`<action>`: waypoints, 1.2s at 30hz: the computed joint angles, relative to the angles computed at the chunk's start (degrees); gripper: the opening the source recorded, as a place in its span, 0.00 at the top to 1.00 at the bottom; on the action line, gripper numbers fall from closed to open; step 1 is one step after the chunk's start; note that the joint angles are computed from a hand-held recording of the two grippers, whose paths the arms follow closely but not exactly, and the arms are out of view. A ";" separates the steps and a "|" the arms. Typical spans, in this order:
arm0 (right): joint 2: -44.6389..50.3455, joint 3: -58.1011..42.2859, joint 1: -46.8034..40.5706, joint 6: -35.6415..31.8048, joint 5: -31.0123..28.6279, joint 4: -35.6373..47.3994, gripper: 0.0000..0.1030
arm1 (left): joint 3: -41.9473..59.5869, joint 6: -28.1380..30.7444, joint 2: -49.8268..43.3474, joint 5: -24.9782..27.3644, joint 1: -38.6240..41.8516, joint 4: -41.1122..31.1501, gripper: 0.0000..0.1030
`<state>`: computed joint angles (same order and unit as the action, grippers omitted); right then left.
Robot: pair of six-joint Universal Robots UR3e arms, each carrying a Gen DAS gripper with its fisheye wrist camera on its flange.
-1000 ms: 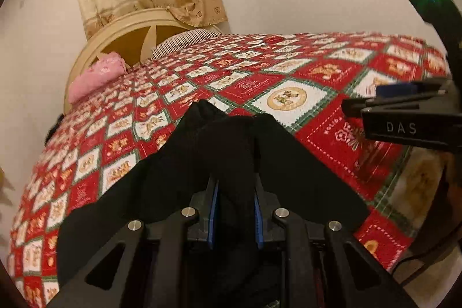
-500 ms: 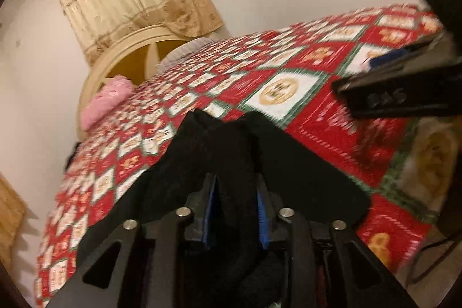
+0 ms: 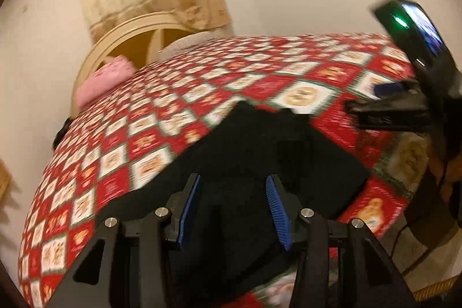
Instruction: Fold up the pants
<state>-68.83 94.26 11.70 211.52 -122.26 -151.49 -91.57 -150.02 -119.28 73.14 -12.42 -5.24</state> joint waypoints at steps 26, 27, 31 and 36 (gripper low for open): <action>7.41 -16.74 6.54 -1.77 -5.65 5.08 0.34 | 12.61 -10.41 -8.21 10.59 8.43 -9.43 0.53; 7.68 -16.99 6.94 -2.83 -5.57 2.95 0.34 | 13.34 -10.58 -8.56 10.97 8.46 -10.11 0.53; 12.06 -23.37 7.91 -8.34 -1.52 0.77 0.35 | 16.74 -12.03 -9.97 12.78 8.53 -13.78 0.53; 17.16 -29.61 8.03 -11.54 3.97 4.96 0.60 | 17.82 -12.02 -10.80 15.01 7.89 -13.80 0.53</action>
